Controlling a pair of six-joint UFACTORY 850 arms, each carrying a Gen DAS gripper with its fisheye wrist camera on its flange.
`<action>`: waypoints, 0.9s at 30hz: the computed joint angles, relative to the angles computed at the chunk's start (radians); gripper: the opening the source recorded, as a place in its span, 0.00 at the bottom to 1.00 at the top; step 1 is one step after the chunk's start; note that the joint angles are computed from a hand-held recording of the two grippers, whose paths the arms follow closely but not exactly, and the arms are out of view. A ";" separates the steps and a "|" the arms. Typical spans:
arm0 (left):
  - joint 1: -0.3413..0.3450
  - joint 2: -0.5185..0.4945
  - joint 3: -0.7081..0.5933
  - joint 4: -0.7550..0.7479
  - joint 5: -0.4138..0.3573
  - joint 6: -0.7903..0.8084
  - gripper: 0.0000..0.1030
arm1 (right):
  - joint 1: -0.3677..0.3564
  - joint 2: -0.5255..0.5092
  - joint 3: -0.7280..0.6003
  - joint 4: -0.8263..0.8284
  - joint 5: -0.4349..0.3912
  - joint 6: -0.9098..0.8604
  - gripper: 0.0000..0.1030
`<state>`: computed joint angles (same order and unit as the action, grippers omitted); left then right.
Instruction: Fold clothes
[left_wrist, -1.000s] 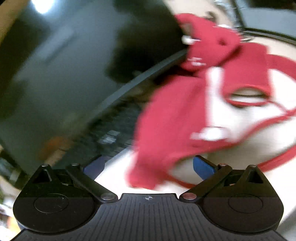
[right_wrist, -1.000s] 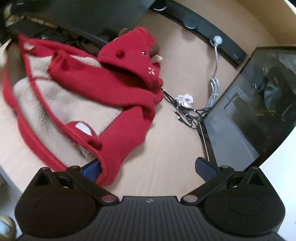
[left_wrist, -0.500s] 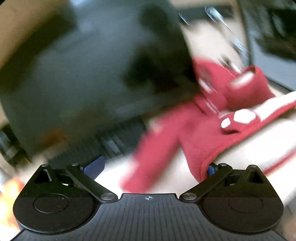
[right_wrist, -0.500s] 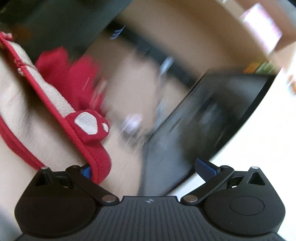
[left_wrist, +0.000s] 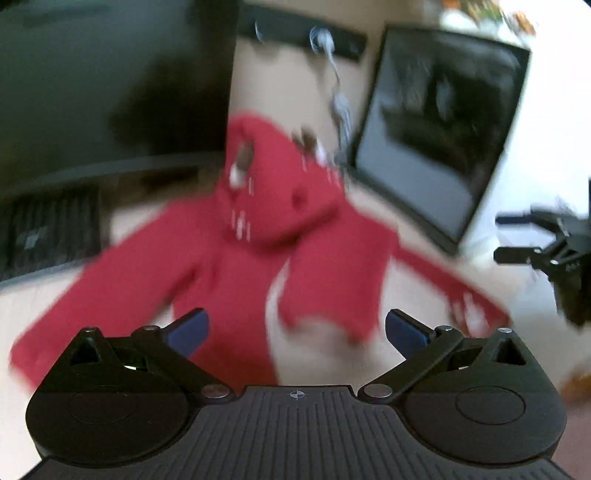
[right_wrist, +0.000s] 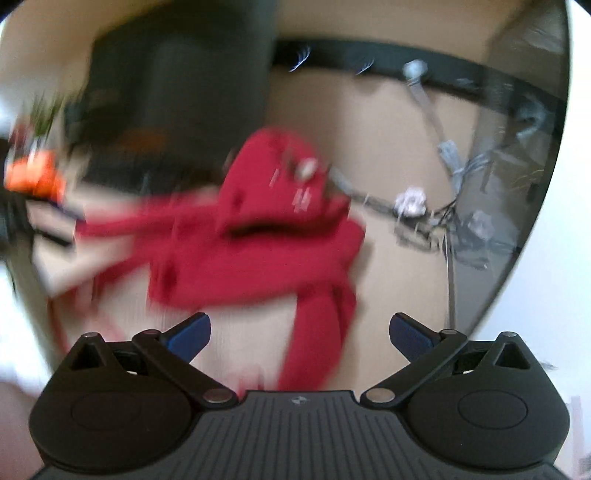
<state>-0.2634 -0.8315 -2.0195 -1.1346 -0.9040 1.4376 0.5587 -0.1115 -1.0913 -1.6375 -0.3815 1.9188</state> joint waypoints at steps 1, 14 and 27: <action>-0.033 -0.028 -0.020 -0.034 0.066 -0.004 1.00 | -0.020 -0.037 -0.033 -0.063 0.018 0.105 1.00; -0.052 -0.178 -0.134 0.092 0.131 -0.127 1.00 | -0.030 -0.398 -0.328 0.024 0.017 0.280 1.00; -0.033 -0.142 -0.049 0.040 0.108 0.047 1.00 | -0.006 -0.635 -0.877 0.818 -0.329 -1.060 1.00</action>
<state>-0.2968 -0.9730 -2.0682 -1.0950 -0.7963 1.4843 0.5524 -0.7468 -1.9683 -0.8195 -0.7106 0.8591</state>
